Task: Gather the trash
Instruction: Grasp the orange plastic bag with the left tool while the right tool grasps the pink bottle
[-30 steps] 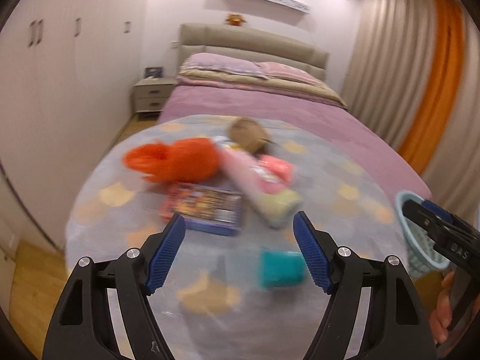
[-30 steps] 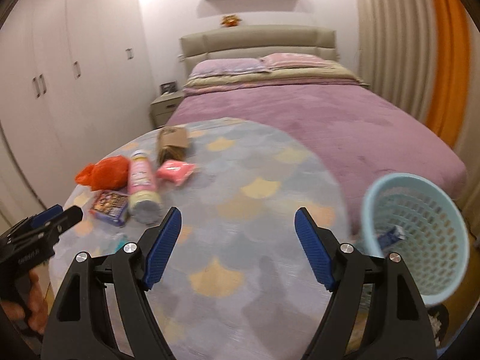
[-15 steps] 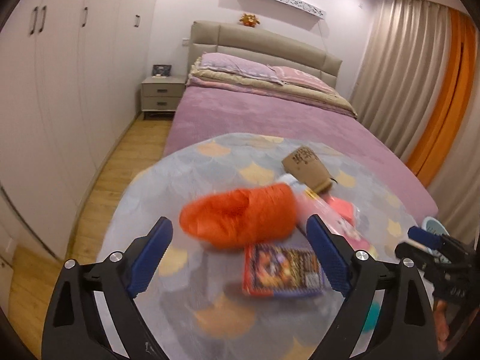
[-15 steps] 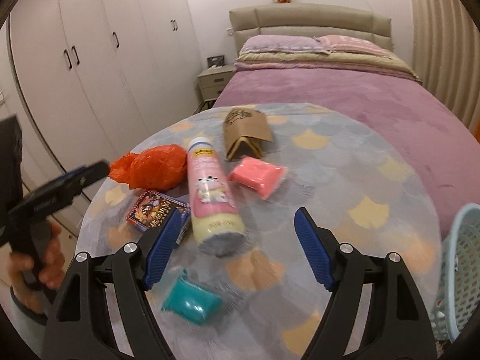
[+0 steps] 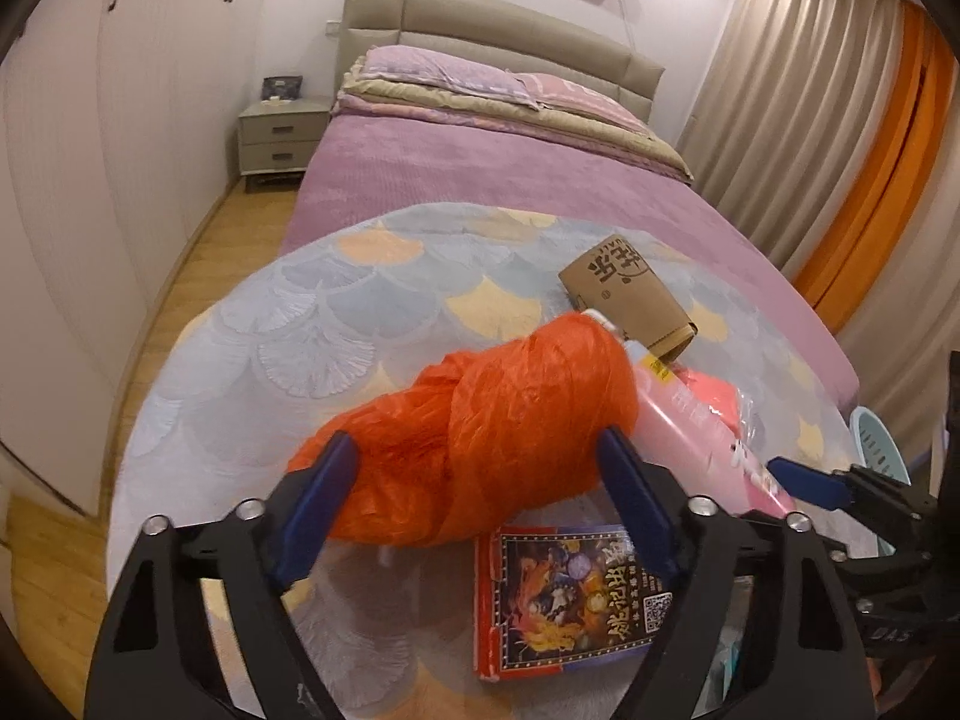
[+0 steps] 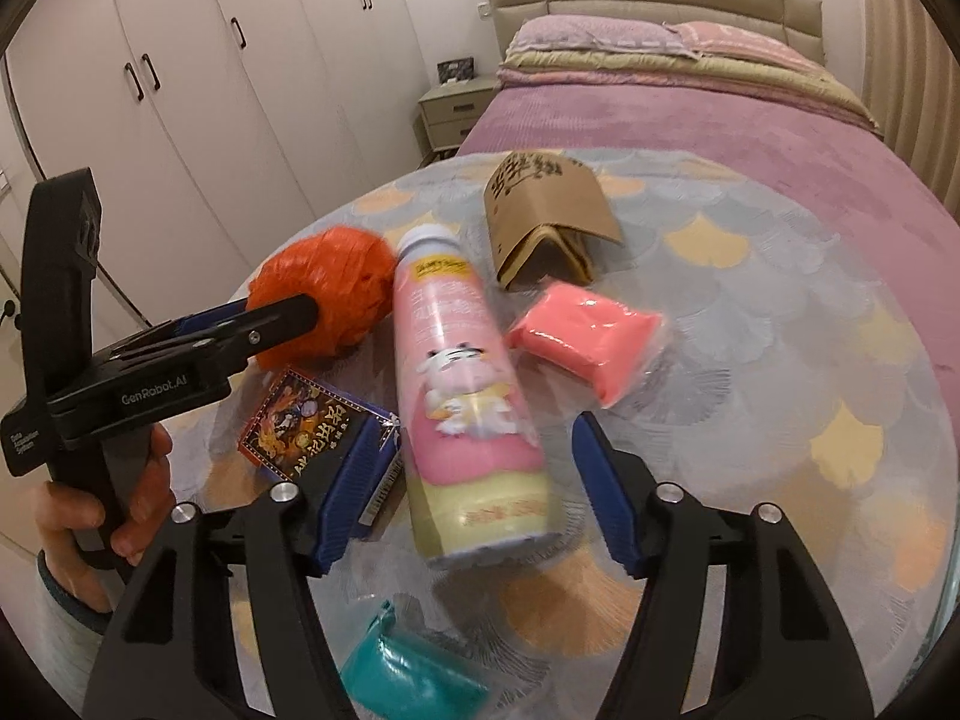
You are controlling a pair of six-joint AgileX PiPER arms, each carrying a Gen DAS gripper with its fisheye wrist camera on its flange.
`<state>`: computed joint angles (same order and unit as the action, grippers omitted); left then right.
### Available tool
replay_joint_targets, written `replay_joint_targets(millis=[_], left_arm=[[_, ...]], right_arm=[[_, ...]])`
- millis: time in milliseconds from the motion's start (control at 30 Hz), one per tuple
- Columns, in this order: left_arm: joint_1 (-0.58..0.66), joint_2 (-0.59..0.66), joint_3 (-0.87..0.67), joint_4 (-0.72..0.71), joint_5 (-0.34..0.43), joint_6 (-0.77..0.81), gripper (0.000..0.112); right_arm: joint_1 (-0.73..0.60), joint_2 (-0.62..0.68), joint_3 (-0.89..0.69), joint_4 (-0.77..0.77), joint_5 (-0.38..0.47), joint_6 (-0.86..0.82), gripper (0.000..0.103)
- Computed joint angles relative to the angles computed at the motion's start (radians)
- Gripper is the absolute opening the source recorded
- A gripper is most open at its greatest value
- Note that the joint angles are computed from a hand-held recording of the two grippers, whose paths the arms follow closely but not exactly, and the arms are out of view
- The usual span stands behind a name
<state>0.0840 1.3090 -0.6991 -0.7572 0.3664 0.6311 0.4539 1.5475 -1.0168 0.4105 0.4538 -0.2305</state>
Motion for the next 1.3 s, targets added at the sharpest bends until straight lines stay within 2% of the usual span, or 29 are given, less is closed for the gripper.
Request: replay_joint_targets(millis=[133,233,367,433,567,700,733,833,867,900,967,1067,1233,1300], left_arm=[[-0.012,0.012,-0.015,0.016,0.011,-0.017,0.071],[-0.023,0.014,-0.02,0.029,0.007,-0.032,0.061],[-0.038,0.012,-0.026,0.068,0.004,-0.07,0.045],[-0.036,0.012,-0.025,0.044,0.007,-0.051,0.037],[-0.034,-0.001,-0.019,0.005,0.021,-0.015,0.013],[-0.013,-0.022,-0.018,-0.037,0.053,0.03,0.013],[-0.006,-0.033,-0.018,-0.047,0.07,0.042,0.013],[0.001,-0.072,-0.012,-0.044,0.084,0.047,0.025],[0.001,-0.087,-0.011,-0.036,0.084,0.049,0.035],[0.001,-0.098,-0.013,-0.029,0.085,0.047,0.055],[-0.016,-0.106,-0.021,0.008,0.06,0.019,0.078],[-0.056,-0.051,-0.068,0.085,0.066,-0.016,0.079],[-0.155,0.085,-0.135,0.295,0.019,-0.185,0.079],[-0.171,0.09,-0.126,0.305,0.001,-0.186,0.08]], right_arm=[[0.003,0.038,-0.026,0.019,0.007,-0.014,0.056],[0.003,0.058,-0.042,0.012,0.007,-0.007,0.047],[0.004,0.072,-0.055,0.005,0.009,-0.007,0.047],[0.009,0.069,-0.047,-0.017,-0.004,0.012,0.047],[0.017,0.064,-0.042,-0.043,-0.011,0.046,0.047],[0.012,0.036,-0.021,-0.007,-0.011,0.025,0.047],[0.009,0.027,-0.014,0.003,-0.01,0.017,0.047],[-0.005,-0.002,0.003,0.011,0.014,0.001,0.047],[-0.012,-0.017,0.017,0.012,0.018,-0.01,0.047],[-0.015,-0.026,0.024,0.007,0.022,-0.011,0.047],[-0.023,-0.049,0.049,-0.001,0.024,-0.021,0.047],[-0.048,-0.064,0.07,0.024,0.035,-0.072,0.047],[-0.077,-0.061,0.068,0.061,0.06,-0.141,0.047],[-0.073,-0.043,0.049,0.037,0.072,-0.123,0.048]])
